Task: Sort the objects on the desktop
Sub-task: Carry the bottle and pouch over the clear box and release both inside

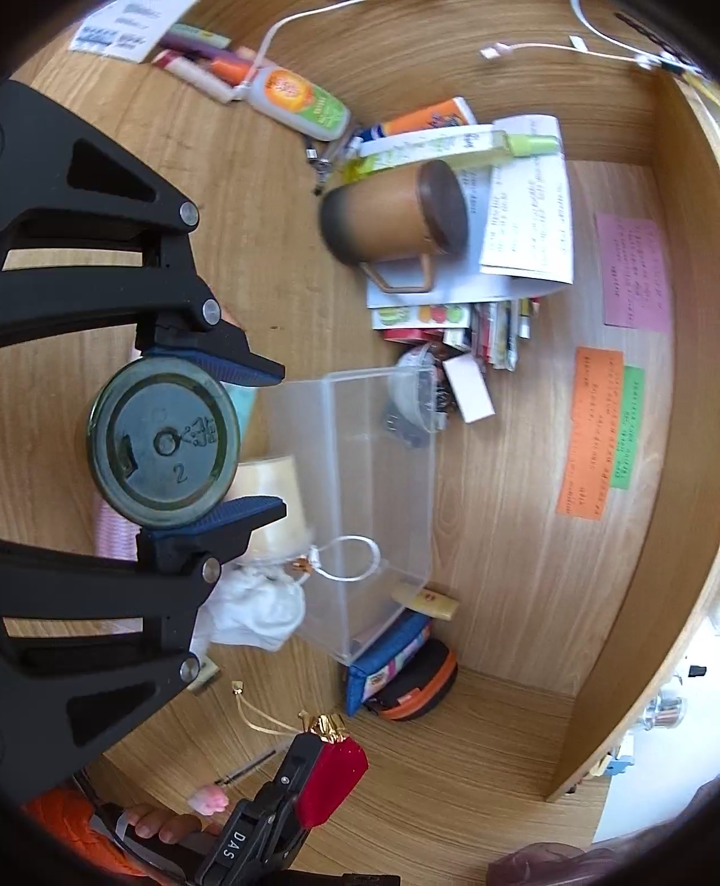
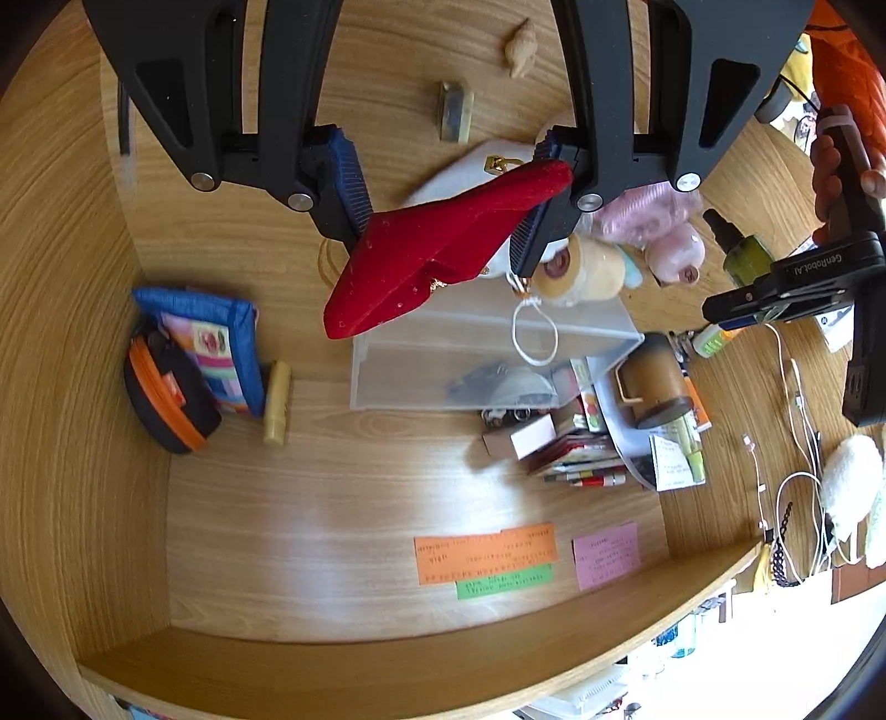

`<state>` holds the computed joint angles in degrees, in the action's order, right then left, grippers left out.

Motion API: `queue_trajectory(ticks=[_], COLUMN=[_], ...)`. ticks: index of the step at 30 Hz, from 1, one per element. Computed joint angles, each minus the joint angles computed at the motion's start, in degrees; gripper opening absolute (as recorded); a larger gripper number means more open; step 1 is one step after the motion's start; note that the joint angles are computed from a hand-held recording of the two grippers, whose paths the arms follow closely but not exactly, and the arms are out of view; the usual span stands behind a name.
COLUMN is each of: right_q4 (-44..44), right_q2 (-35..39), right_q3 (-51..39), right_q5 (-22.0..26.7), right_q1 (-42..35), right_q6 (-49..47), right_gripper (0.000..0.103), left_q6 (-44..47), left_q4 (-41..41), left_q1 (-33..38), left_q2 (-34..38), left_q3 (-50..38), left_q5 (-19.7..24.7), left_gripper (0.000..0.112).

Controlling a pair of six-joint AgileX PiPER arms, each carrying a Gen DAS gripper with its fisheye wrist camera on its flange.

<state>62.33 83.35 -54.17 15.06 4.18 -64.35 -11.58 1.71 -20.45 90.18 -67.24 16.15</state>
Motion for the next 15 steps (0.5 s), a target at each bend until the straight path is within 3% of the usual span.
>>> queue_trajectory(ticks=[6, 15], right_q4=[-5.2, -13.3], right_q2=[1.8, 5.4], right_q3=[-5.0, -12.9], right_q5=[1.4, 2.5], right_q1=[-0.3, 0.2], right_q6=[5.1, 12.6], right_gripper=[0.045, 0.045], left_q6=[12.6, 19.1], left_q4=[-11.2, -16.4], left_q1=[2.5, 3.9], left_q2=[2.3, 7.7], left_q3=[-6.9, -17.4], left_q5=[4.0, 9.6], left_gripper=[0.041, 0.041])
